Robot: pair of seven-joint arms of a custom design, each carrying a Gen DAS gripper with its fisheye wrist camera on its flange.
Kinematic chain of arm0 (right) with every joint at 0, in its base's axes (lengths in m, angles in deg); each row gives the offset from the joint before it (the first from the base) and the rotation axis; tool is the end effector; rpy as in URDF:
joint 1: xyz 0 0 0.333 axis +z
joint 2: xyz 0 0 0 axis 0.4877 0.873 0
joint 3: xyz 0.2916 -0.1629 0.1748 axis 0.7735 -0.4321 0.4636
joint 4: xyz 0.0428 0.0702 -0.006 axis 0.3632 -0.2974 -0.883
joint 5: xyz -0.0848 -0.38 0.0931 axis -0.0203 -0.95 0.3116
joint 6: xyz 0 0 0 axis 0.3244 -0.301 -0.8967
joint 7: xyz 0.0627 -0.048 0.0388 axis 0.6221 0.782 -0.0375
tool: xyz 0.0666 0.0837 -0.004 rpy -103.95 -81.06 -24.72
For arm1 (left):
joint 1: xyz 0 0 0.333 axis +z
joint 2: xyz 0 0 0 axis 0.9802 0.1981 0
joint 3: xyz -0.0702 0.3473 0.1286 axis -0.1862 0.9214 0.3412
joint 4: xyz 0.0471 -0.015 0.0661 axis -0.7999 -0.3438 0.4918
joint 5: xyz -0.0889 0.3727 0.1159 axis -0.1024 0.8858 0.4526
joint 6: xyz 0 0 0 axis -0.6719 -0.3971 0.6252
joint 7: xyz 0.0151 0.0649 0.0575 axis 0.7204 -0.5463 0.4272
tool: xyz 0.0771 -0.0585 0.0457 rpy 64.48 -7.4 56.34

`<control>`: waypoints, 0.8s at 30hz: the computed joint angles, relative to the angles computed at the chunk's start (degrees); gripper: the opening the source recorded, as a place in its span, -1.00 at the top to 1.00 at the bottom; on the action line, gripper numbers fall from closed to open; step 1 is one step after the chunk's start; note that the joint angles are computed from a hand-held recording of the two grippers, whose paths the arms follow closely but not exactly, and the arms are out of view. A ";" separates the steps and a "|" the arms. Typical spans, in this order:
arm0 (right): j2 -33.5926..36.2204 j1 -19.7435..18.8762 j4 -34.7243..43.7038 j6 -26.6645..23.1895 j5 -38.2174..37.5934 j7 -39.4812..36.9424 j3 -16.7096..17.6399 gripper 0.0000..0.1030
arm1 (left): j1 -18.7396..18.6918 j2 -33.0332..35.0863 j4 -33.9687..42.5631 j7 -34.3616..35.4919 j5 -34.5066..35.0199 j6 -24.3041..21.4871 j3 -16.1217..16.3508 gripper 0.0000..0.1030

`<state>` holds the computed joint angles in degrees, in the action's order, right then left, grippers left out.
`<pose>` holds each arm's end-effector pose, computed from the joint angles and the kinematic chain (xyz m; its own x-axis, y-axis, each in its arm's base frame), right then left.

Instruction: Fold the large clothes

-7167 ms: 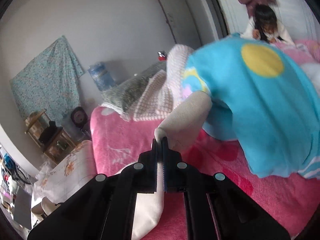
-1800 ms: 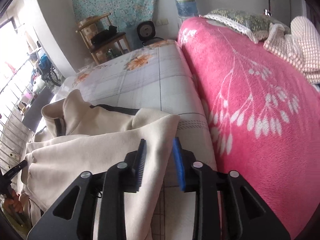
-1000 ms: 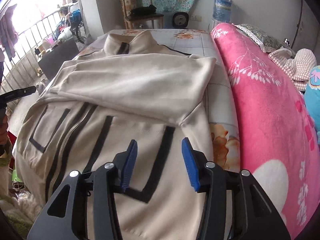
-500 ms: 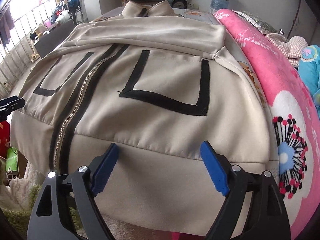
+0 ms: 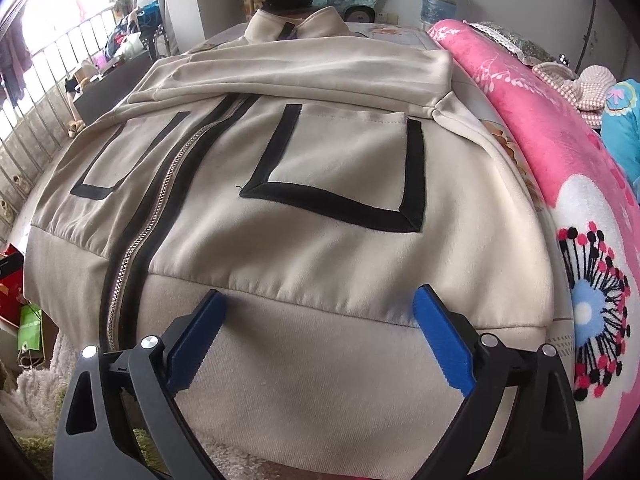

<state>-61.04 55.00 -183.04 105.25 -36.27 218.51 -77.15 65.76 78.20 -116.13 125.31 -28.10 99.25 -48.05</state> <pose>0.4686 0.3230 0.4619 -0.1818 -0.9831 -0.0205 -0.8355 0.1654 -0.5240 0.5448 -0.2769 0.4547 -0.2486 -0.9269 0.2811 -0.8475 0.0675 -0.5265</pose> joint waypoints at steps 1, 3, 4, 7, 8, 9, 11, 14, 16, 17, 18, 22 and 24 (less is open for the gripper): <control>0.06 -0.04 0.03 0.15 0.17 -0.25 -0.03 -0.81 | 1.00 -0.11 -0.34 2.69 -3.10 0.14 -1.43 -0.14; 0.12 -0.07 0.05 0.32 0.43 -0.58 -0.07 -0.81 | 1.79 -0.06 -0.59 6.37 -7.00 -0.26 -2.68 -0.03; 0.12 -0.08 0.03 0.38 0.55 -0.71 -0.08 -0.81 | 1.94 0.05 -0.54 7.77 -8.55 -0.60 -3.02 -0.02; 0.15 -0.06 0.09 0.32 0.65 -0.80 -0.10 -0.81 | 2.32 0.73 0.21 10.92 -12.70 -1.83 -3.49 -0.02; 0.17 -0.05 0.14 0.23 0.69 -0.79 -0.11 -0.81 | 2.71 0.97 0.41 12.56 -14.97 -1.92 -3.92 -0.02; 0.20 -0.04 0.20 0.13 0.79 -0.83 -0.10 -0.81 | 2.94 1.22 0.72 13.61 -16.68 -2.29 -4.04 -0.02; 0.27 -0.01 0.31 -0.02 1.01 -0.98 -0.10 -0.81 | 3.14 1.51 1.02 14.92 -19.48 -2.86 -4.00 -0.02; 0.36 0.06 0.48 -0.24 1.23 -1.10 -0.10 -0.81 | 3.57 1.70 1.12 17.46 -23.59 -3.52 -3.96 -0.05; 0.36 0.08 0.50 -0.27 1.27 -1.16 -0.13 -0.81 | 4.25 2.17 1.47 20.20 -27.66 -4.10 -4.41 -0.05; 0.36 0.09 0.50 -0.27 1.27 -1.16 -0.14 -0.81 | 4.94 2.56 1.93 22.62 -30.70 -5.02 -4.89 -0.05; 0.38 0.09 0.51 -0.26 1.33 -1.19 -0.15 -0.81 | 5.51 2.98 2.47 24.96 -33.43 -6.20 -5.14 -0.05; 0.42 0.10 0.55 -0.39 1.75 -1.65 -0.17 -0.81 | 5.88 5.11 4.59 30.80 -40.43 -9.46 -5.02 -0.05; 0.46 0.13 0.62 -0.50 1.71 -1.56 -0.16 -0.81 | 5.71 5.63 5.16 32.95 -43.04 -10.58 -4.85 -0.02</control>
